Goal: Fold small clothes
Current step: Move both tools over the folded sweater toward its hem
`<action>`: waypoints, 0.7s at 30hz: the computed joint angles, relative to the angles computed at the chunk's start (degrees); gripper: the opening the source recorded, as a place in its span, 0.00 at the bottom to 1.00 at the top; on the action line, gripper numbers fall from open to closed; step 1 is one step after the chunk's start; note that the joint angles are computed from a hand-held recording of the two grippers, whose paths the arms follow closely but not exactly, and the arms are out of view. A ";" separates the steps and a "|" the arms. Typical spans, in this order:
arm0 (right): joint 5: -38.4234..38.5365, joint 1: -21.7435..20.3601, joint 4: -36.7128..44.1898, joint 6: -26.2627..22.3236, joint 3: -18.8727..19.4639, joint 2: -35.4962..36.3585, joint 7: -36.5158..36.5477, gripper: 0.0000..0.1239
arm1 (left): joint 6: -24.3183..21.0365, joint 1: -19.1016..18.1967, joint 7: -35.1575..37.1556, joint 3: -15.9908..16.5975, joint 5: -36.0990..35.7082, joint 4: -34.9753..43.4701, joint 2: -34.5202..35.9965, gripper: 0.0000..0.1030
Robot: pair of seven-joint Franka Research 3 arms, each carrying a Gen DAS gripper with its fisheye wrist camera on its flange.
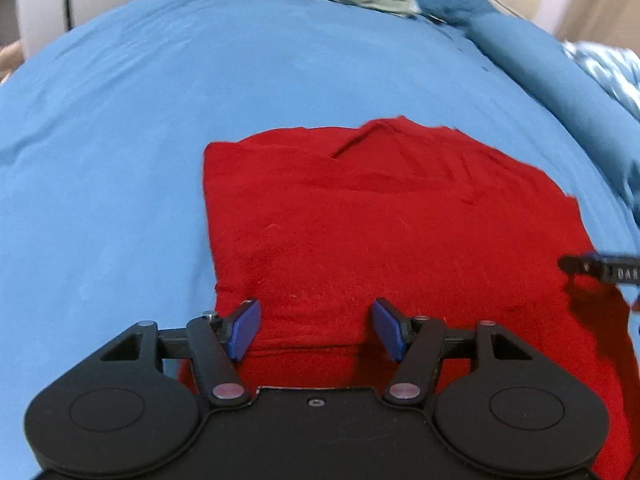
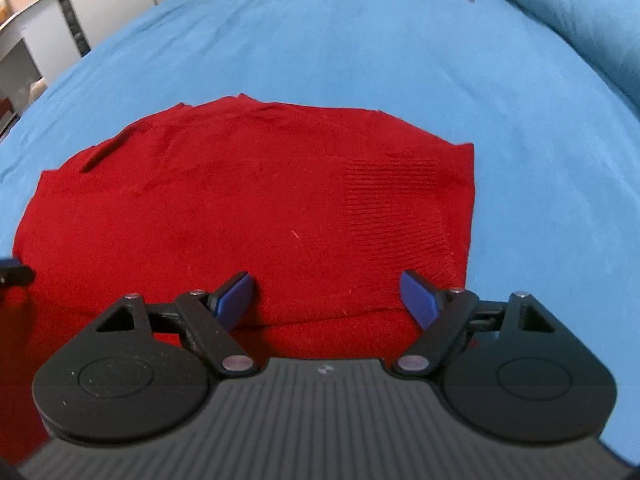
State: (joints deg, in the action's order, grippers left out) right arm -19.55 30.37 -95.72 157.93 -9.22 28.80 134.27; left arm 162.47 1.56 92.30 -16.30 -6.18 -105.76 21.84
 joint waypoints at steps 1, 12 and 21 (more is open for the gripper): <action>-0.49 0.33 -1.02 0.61 -0.29 -0.81 0.27 0.78 | 0.35 -0.19 0.08 0.30 0.67 -0.80 -0.88 0.65; -18.21 2.60 -23.34 8.25 -3.28 -24.91 13.87 0.80 | 4.07 -4.47 -9.61 5.73 7.67 -18.09 -20.37 0.89; -30.65 -5.41 -39.21 11.31 4.07 -39.26 21.84 0.80 | 11.45 -3.71 -24.30 5.85 25.94 -32.00 -29.18 0.89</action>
State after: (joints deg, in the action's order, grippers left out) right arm -50.20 24.96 -134.93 169.24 -5.15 -10.46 156.11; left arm 173.91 -2.15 67.99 -10.45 19.76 -137.76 -7.35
